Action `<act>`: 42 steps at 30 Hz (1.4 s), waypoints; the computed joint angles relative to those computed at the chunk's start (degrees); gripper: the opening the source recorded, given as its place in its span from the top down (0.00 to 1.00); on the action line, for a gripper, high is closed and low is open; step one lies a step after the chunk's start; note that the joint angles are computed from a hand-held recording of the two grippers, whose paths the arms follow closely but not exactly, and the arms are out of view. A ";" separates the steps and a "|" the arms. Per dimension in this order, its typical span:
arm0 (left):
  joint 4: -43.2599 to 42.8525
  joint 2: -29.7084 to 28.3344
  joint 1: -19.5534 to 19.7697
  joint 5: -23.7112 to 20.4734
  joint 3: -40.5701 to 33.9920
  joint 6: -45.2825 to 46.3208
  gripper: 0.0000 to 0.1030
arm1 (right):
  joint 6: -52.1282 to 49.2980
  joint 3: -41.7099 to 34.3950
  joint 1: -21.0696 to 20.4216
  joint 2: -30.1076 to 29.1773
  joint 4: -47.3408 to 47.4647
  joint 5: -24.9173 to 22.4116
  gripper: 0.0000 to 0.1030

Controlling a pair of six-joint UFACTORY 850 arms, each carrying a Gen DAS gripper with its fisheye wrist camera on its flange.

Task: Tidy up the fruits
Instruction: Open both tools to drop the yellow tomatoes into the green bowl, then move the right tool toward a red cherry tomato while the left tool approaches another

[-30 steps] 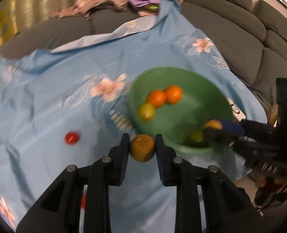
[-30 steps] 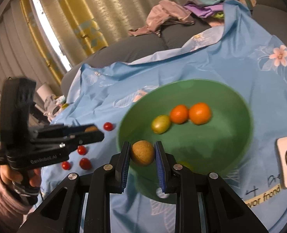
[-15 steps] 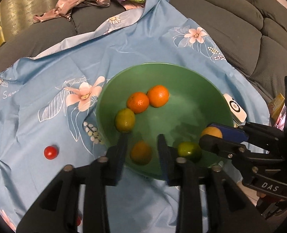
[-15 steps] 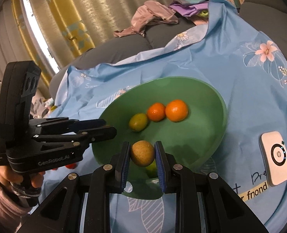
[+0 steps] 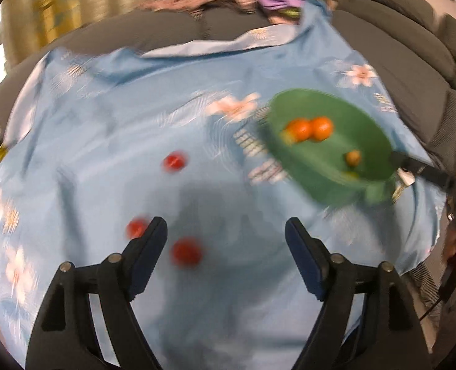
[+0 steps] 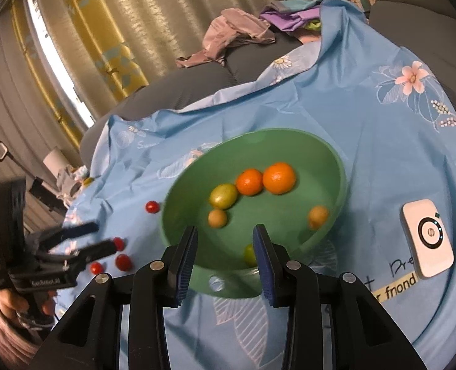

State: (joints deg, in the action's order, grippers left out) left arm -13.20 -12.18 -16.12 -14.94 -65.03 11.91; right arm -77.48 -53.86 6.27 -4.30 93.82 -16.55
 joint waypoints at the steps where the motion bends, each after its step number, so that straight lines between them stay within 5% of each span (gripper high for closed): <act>1: 2.08 1.03 0.52 0.13 1.42 -2.46 0.23 | -0.19 0.10 0.39 0.28 -0.07 -0.22 0.64; 4: 7.70 4.95 3.13 -0.19 6.66 -10.03 0.23 | 1.06 -0.22 1.86 0.49 -2.21 -0.41 0.64; 10: 6.60 9.38 6.33 -0.13 12.61 -11.43 0.23 | 5.27 -2.00 5.66 -0.65 -8.32 -1.47 0.64; 20: -11.01 12.01 8.43 1.89 16.29 3.81 0.23 | 16.24 -5.59 11.11 -3.40 -24.11 -3.00 0.64; 33: -8.91 11.21 8.76 4.62 15.30 3.95 0.17 | 29.97 -10.64 14.75 -8.49 -39.80 -4.20 0.64; 42: -26.64 10.18 10.27 3.74 14.51 22.75 0.17 | 36.41 -13.44 15.77 -12.07 -45.90 -5.19 0.58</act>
